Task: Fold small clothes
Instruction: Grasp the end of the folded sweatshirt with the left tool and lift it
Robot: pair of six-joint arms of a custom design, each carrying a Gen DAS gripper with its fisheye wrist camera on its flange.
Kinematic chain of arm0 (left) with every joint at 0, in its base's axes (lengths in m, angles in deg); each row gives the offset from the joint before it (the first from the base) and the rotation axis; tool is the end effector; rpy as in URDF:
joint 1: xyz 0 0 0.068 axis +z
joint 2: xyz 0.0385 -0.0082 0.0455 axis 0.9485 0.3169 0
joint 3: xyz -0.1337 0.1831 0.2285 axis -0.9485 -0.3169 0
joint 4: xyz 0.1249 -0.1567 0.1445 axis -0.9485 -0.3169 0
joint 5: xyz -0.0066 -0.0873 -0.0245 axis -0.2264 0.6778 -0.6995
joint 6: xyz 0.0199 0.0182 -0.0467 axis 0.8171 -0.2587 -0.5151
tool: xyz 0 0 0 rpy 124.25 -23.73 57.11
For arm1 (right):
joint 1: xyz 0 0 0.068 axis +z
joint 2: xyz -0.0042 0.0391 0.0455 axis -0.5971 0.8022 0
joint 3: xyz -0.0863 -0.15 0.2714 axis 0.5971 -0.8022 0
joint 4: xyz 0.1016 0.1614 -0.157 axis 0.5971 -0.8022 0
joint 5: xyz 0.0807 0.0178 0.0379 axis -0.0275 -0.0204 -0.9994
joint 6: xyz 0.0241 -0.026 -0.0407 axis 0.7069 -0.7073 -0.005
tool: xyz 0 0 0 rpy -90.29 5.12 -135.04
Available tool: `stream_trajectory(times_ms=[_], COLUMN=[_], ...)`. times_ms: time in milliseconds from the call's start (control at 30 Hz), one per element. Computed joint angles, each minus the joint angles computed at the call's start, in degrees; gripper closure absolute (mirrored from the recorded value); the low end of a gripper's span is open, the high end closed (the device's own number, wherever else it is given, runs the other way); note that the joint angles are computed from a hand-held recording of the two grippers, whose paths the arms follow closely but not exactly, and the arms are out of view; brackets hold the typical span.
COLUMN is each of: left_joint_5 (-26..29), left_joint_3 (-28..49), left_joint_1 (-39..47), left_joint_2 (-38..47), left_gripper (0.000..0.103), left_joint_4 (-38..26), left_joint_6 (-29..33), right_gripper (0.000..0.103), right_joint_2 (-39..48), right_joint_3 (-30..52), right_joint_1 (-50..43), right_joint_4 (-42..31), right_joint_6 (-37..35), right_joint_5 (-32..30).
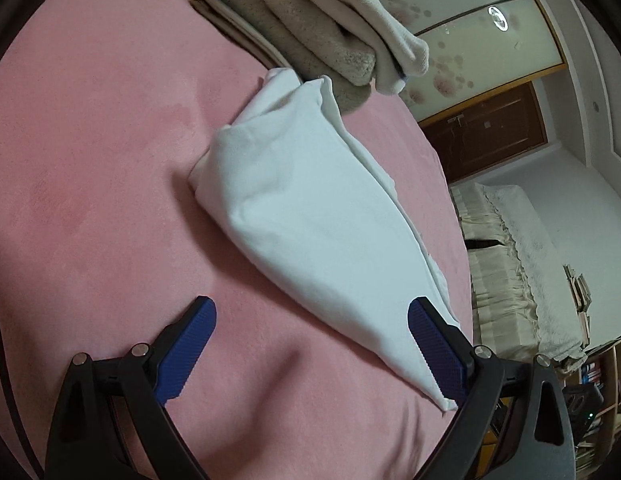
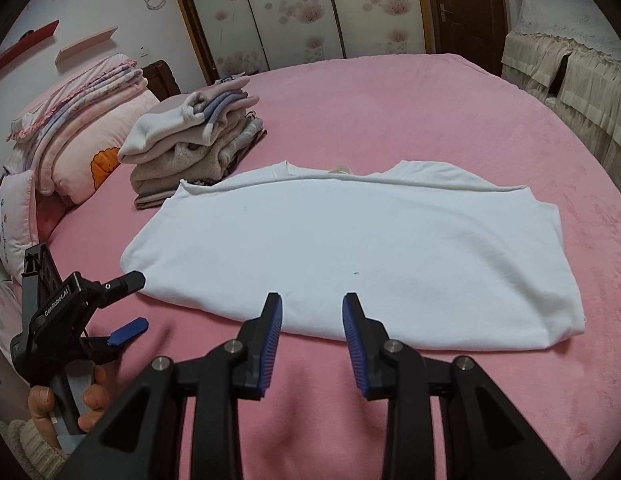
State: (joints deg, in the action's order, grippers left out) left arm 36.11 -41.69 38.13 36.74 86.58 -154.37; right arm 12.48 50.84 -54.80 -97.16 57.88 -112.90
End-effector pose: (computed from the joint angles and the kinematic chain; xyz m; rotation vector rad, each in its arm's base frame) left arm 0.2110 -0.1334 0.2040 -0.8464 2.1991 -0.8255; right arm 0.2067 -0.0483 0.3089 -0.3257 2.4319 0.4010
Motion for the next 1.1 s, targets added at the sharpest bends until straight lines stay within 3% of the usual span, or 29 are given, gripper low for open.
stream_trajectory(times_ms=[300, 700, 733, 800, 867, 933, 1100], left_joint_5=[0.5, 1.0, 0.8, 0.21, 0.8, 1.61, -0.87], left_joint_3=[2.25, 6.61, 7.08, 8.5, 10.74, 12.74, 17.69], left_joint_1=[4.86, 8.63, 8.67, 8.8, 9.35, 10.37, 9.37], left_joint_2=[6.26, 11.36, 11.46, 11.7, 12.11, 12.57, 12.57], left_gripper=[0.007, 0.007, 0.01, 0.029, 0.068, 0.086, 0.092], left_joint_4=[6.32, 9.95, 9.56, 8.13, 4.63, 0.77, -6.12], left_joint_6=[5.48, 5.94, 6.06, 7.07, 8.45, 9.48, 13.67], right_gripper=[0.072, 0.072, 0.072, 0.072, 0.072, 0.072, 0.072], right_joint_2=[1.86, 3.63, 3.67, 3.7, 3.88, 4.12, 6.1], right_joint_3=[-1.63, -3.06, -3.13, -3.21, -3.27, -3.4, -3.56], right_joint_1=[3.84, 5.44, 5.36, 4.95, 4.64, 4.45, 5.65], right_joint_4=[3.81, 7.45, 7.71, 8.12, 8.83, 9.85, 15.12], right_joint_6=[2.95, 4.58, 4.68, 4.75, 5.03, 5.24, 6.96], right_joint_5=[2.81, 4.5, 4.63, 4.58, 4.55, 4.64, 6.86])
